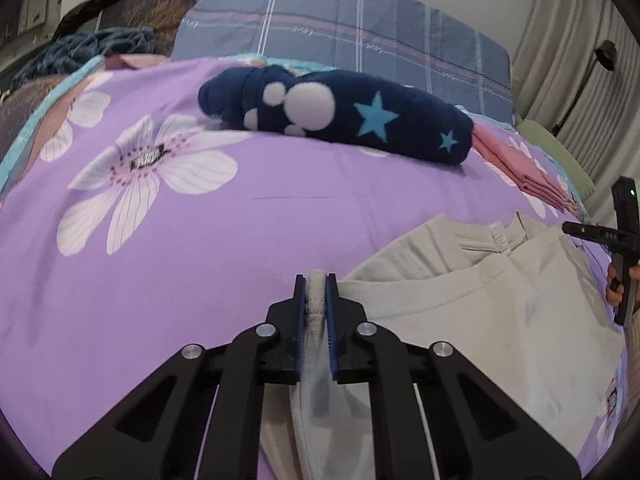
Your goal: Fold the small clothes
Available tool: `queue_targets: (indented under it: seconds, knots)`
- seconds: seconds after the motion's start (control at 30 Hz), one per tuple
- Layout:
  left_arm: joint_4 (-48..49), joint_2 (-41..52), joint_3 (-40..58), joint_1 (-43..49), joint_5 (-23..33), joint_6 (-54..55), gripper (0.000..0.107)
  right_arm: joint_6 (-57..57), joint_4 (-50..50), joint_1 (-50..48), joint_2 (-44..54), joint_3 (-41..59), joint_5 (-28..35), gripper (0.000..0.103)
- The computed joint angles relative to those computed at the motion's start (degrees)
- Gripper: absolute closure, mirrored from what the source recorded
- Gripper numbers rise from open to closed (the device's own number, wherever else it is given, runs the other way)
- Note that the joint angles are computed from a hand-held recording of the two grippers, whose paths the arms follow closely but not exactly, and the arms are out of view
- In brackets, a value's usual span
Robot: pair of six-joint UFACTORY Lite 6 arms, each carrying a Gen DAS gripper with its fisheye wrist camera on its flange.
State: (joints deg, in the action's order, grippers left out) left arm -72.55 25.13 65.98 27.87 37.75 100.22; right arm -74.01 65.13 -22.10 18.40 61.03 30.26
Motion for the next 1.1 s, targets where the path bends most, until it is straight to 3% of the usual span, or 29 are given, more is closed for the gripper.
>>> queue_targets:
  seconds: [0.07,0.3,0.43,0.57,0.63,0.7,0.8,0.93,1.03,1.1]
  knots:
    - [-2.86,-2.19,-2.17,0.49,0.08,2.95,0.099,-0.22,0.24,0.11,-0.04,-0.02,0.14,0.098]
    - [-7.46,-9.48,-3.68,6.22,10.11,5.23,0.099,-13.22,12.94,-4.74,-12.69,-7.77,7.06,0.099]
    - [-6.67,-4.13,2.09,2.27,4.14,2.12,0.099,-9.05,11.82,-3.01,-8.01,-2.13,3.5,0.098]
    - [1.62,4.29,6.27,-2.66,-4.93,-4.95,0.097,5.84,-0.52,1.29,3.88,5.3,-5.22,0.092]
    - [0.56,2.57,3.08,-1.56,-4.92,-2.67,0.079,3.64,2.13,-0.62,2.96,2.55,-3.97,0.092]
    - [-1.65,-1.59,-1.36,1.41,-2.81,1.61,0.07,-3.05,7.06,-3.91,-2.07,-3.17,-1.58,0.084]
    - [0.43,-11.86,-9.63,10.31,5.19,5.48,0.07,-8.41,6.4,-11.09,-13.6,-13.21,4.15,0.079]
    - [10.15,-24.23,-20.25,27.1,19.46,10.84,0.069,-11.84,-0.44,-23.98,-29.35,-26.17,14.3,0.075]
    - [20.37,-29.18,-26.66,40.65,27.42,17.9,0.069,-14.75,-6.13,-34.47,-38.39,-34.25,22.33,0.073]
    - [26.47,-28.94,-28.69,46.24,29.45,20.87,0.069,-17.47,-10.6,-42.26,-44.54,-39.64,27.65,0.071]
